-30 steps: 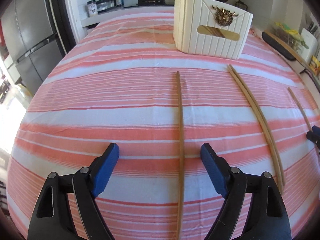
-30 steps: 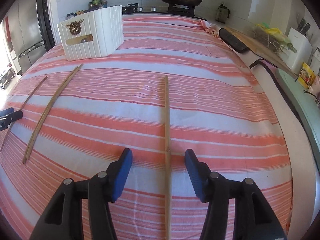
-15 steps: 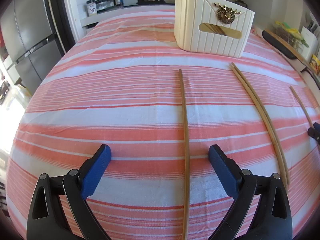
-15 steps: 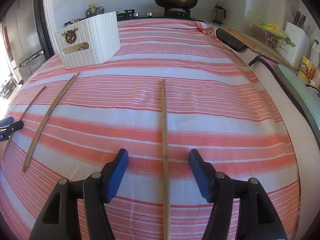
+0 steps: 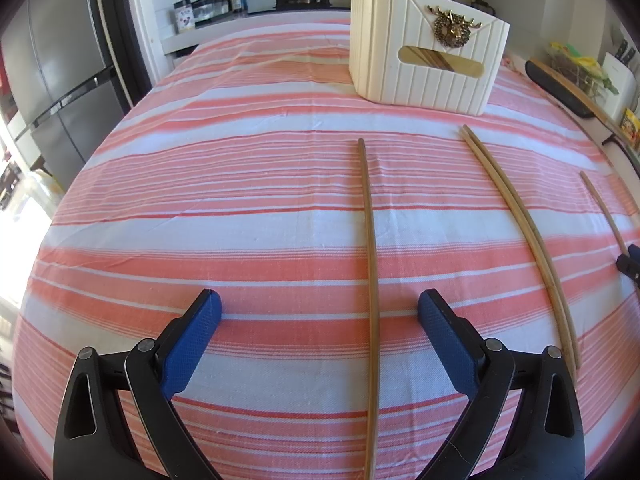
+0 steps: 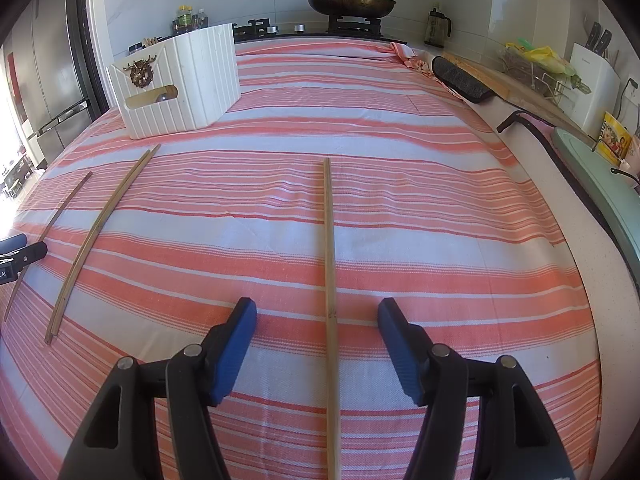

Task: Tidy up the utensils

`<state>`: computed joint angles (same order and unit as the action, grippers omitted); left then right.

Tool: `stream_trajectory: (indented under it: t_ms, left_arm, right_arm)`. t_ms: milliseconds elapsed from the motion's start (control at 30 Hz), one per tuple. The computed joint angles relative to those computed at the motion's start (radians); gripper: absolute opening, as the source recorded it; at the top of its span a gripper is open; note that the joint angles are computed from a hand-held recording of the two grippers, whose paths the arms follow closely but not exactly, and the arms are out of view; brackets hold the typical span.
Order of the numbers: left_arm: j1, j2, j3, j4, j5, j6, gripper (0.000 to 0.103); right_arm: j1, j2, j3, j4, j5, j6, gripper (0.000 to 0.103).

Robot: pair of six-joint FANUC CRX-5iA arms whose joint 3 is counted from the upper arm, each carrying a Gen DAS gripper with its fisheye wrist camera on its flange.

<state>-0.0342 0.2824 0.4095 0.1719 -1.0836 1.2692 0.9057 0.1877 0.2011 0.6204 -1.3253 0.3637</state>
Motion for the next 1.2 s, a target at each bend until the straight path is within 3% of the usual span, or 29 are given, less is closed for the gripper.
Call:
stream_trajectory:
  t_ms: [833,900,933,1000,1133,1200]
  left_arm:
    - [0.008,0.001,0.001,0.012,-0.01,-0.005,0.101]
    - [0.015,0.019,0.025,0.036,-0.048,-0.044,0.102]
    - [0.016,0.036,0.055,0.039,-0.086,-0.066,0.102]
    - [0.026,0.088,0.144,0.054,-0.192,-0.105,0.102]
    - [0.057,0.167,0.264,0.129,-0.306,-0.143,0.1]
    - [0.054,0.22,0.349,0.126,-0.356,-0.142,0.093]
  right_arm:
    - [0.0,-0.002,-0.002,0.0,0.002,-0.001,0.065]
    - [-0.002,-0.005,-0.003,-0.005,0.01,-0.001,0.067]
    - [-0.007,-0.015,-0.012,-0.021,0.035,0.007,0.078]
    - [-0.019,-0.027,-0.001,-0.079,0.066,0.069,0.084]
    - [-0.043,0.006,0.119,-0.216,-0.036,0.242,0.084]
    - [-0.068,0.007,0.156,-0.283,-0.052,0.283,0.084]
